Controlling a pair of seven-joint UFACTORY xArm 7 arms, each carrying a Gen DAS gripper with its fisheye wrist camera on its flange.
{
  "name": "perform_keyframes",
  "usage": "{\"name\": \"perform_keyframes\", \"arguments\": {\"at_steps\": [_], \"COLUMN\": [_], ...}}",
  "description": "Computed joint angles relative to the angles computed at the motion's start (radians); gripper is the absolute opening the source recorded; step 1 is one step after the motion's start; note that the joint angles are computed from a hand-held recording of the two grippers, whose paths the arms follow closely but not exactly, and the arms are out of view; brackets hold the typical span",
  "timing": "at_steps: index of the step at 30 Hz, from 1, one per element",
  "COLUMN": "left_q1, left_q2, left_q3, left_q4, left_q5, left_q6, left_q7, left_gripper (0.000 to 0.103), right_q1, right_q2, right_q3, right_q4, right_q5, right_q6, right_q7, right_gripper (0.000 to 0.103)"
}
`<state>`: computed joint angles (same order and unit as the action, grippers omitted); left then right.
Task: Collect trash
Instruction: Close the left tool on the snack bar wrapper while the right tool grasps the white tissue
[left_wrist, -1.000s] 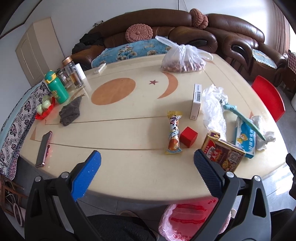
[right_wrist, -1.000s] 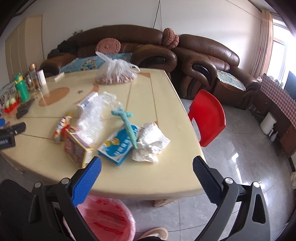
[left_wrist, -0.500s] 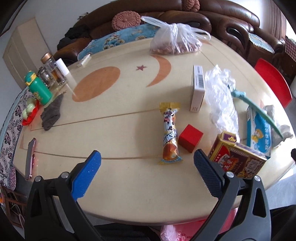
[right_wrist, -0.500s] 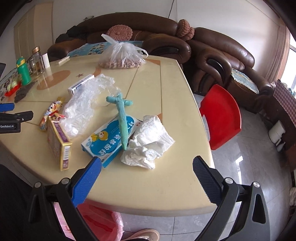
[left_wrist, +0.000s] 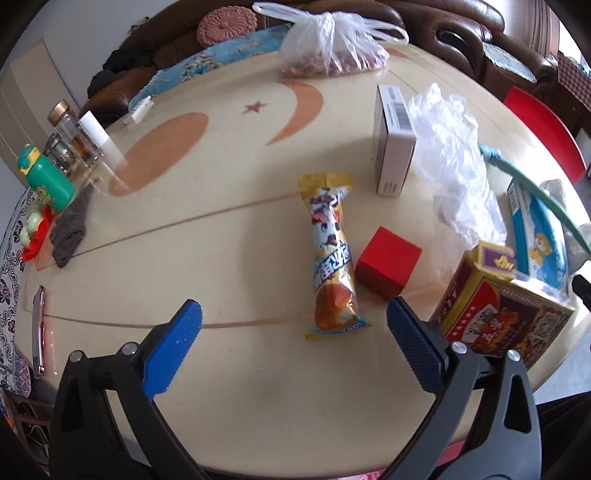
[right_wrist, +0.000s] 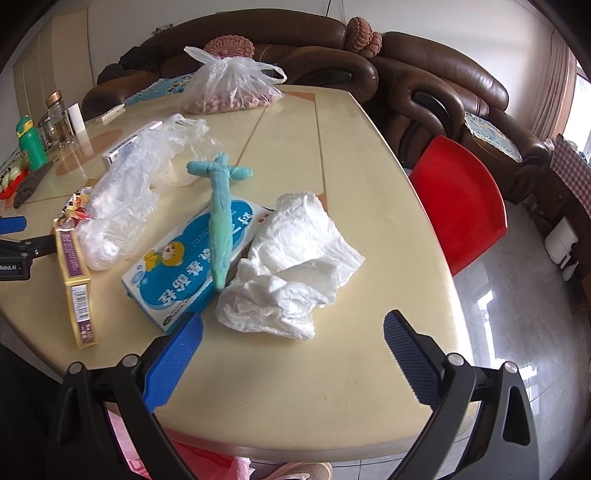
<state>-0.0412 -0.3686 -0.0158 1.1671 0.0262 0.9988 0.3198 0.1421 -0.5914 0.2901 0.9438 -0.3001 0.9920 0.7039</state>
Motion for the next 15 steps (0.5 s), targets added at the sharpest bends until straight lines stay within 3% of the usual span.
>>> {"name": "perform_keyframes", "arguments": {"at_steps": [6,8,15], "left_q1": [-0.005,-0.005,-0.006], "left_q2": [0.019,0.027,0.057], "left_q3": [-0.001,0.001,0.014], "left_q4": [-0.007,-0.005,0.016], "left_q5": [-0.008,-0.013,-0.061], "left_q6": [-0.002,0.001,0.000], "left_q7": [0.005,0.007,0.009], "left_gripper": [0.098,0.098,0.098], "right_q1": [-0.007,-0.012,-0.015], "right_q2": [0.003,0.008,0.002], "right_q3": [-0.014,-0.014,-0.029], "right_q4": [-0.033,-0.037,-0.060], "right_q5": [0.003,-0.001,0.014], "right_q6": [-0.050,-0.056,-0.123], "right_q7": [0.019,0.022,0.022], "right_gripper": [0.095,0.089,0.089]}}
